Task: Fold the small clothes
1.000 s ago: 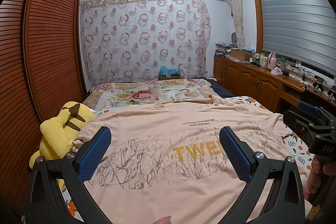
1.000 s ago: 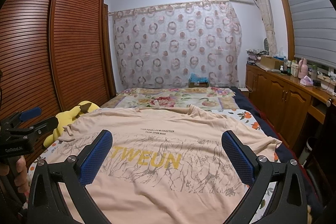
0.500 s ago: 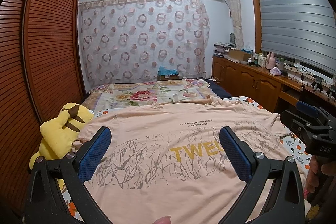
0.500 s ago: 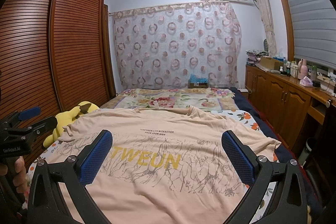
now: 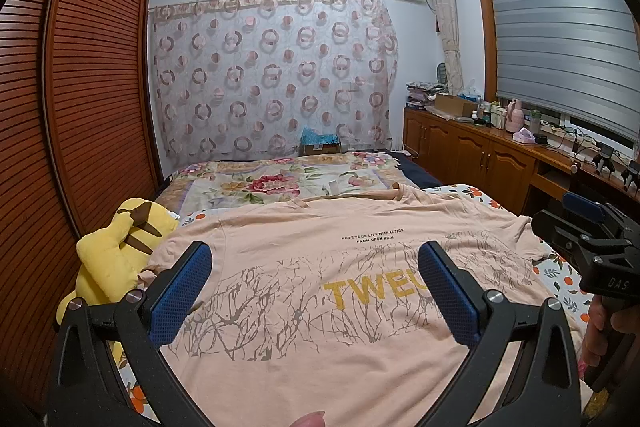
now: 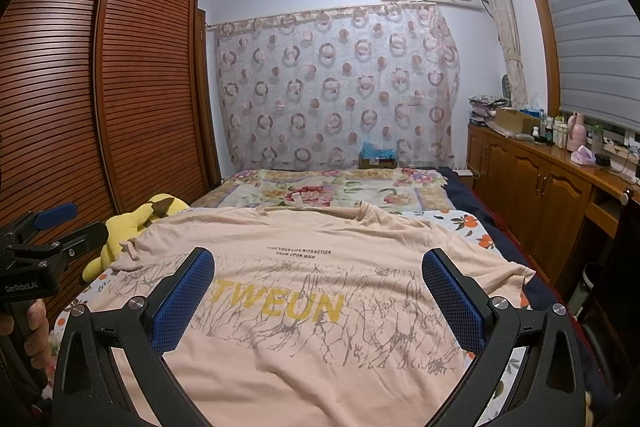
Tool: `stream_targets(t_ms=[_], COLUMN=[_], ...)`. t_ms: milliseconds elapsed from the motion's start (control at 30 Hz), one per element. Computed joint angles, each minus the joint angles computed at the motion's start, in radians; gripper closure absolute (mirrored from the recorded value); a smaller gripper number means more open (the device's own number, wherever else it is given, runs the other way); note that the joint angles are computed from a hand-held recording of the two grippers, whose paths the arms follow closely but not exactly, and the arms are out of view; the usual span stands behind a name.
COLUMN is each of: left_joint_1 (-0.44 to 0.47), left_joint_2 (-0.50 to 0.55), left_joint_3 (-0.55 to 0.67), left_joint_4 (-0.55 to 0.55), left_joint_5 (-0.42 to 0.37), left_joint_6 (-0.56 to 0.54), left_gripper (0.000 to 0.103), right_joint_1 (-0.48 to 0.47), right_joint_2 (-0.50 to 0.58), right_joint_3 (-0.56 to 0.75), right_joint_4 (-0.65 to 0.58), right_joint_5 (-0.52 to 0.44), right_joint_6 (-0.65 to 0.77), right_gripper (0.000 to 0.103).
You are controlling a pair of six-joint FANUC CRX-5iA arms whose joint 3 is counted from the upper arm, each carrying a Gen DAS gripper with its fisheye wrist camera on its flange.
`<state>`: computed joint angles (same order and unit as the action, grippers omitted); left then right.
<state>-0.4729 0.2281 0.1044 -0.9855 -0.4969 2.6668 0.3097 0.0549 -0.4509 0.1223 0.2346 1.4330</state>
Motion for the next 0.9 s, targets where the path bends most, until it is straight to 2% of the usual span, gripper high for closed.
stream_targets(t_ms=[400,633,733,900], left_joint_1=[0.003,0.017,0.073,0.159], left_joint_2=[-0.007,0.012,0.030,0.059], left_joint_3=[0.000,0.035,0.025,0.007], left_joint_4=[0.006,0.077,0.181,0.341], left_joint_5=[-0.010,-0.049,-0.013,0.037], left_joint_6=[-0.006,-0.087,-0.183,-0.340], left_gripper=[0.000,0.000,0.000,0.000], right_joint_1=[-0.003,-0.062,-0.087,-0.101], right_joint_2=[0.002,0.041,0.060,0.095], right_joint_3=[-0.004,-0.050,-0.047,-0.012], right_joint_4=[0.023,0.337,0.446,0.554], right_joint_5=[0.002,0.081,0.088,0.064], right_joint_6=[-0.024,-0.303,-0.385,-0.464], right_gripper=[0.000,0.000,0.000,0.000])
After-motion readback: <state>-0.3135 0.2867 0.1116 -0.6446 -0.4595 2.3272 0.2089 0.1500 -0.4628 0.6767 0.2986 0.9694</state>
